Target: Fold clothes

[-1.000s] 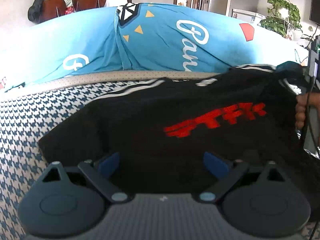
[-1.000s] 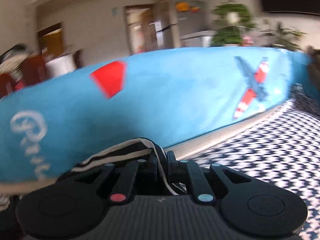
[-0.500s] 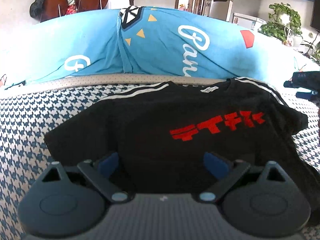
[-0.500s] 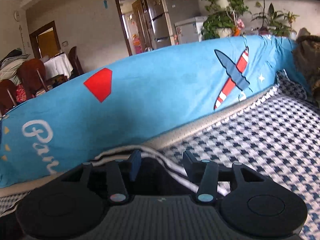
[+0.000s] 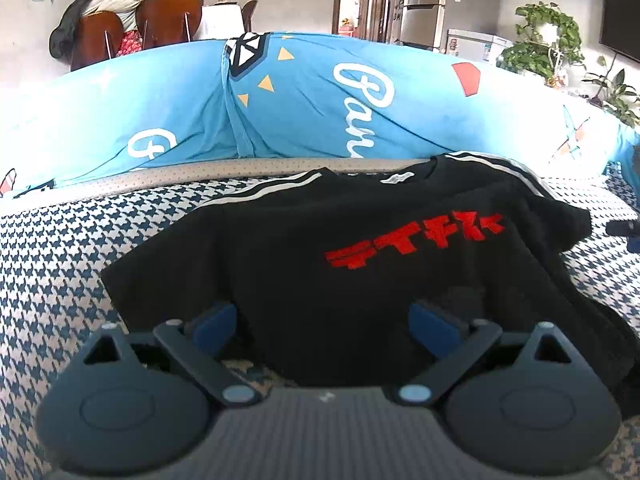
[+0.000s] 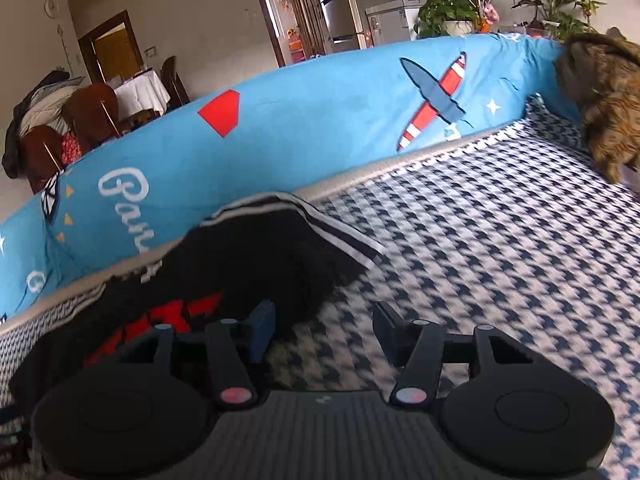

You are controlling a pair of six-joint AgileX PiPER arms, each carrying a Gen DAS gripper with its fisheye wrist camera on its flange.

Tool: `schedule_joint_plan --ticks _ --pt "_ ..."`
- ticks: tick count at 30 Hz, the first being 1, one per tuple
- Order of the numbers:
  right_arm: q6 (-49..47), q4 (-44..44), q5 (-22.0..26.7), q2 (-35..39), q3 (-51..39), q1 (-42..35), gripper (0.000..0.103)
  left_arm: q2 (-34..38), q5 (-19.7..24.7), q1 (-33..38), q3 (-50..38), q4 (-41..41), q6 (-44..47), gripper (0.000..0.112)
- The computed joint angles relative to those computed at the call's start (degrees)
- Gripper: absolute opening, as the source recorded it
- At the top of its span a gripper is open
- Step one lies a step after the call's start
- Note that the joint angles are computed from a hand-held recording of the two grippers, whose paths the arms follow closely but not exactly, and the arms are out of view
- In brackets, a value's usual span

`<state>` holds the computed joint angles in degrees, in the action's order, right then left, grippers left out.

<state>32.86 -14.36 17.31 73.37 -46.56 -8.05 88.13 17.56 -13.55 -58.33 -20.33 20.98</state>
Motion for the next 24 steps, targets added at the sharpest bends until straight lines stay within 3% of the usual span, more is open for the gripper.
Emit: schedule_joint_plan --ticks 6,13,17,19,20,21,22,23,24 --pt "-10.20 8.48 3.75 -4.65 4.32 -3.08 0.059 -4.19 0.55 1.26 4.49 -4.99 4.53 0.098" --pt "-25.60 25.19 5.21 -3.82 6.03 -3.83 0.059 -8.95 1.50 2.77 11.00 -9.08 6.63 0.098" --pt "-20.05 18.89 4.26 -1.29 6.39 0.26 0.059 -11.36 1.12 3.33 14.25 -11.71 9.42 0.098" --pt "-13.01 11.59 2.99 -0.71 7.01 2.99 0.058 -12.59 0.73 3.56 16.02 -12.63 10.45 0.098" --pt "-10.35 8.05 2.47 -0.50 7.19 4.19 0.049 -13.15 0.67 3.79 16.86 -13.23 11.07 0.098" --pt "-9.98 6.66 2.01 -0.21 7.28 4.83 0.029 -13.63 0.73 4.09 17.56 -14.34 12.17 0.098" --pt "-9.54 5.70 1.78 -0.11 7.42 5.41 0.019 -14.13 1.01 4.60 18.31 -16.24 14.12 0.098" --pt "-8.95 4.64 1.53 -0.03 7.58 5.98 0.011 -14.44 1.25 4.98 18.83 -17.87 15.91 0.098" --pt "-6.74 2.62 1.11 -0.36 8.05 6.49 0.010 -14.92 1.43 5.33 19.46 -19.09 17.42 0.098"
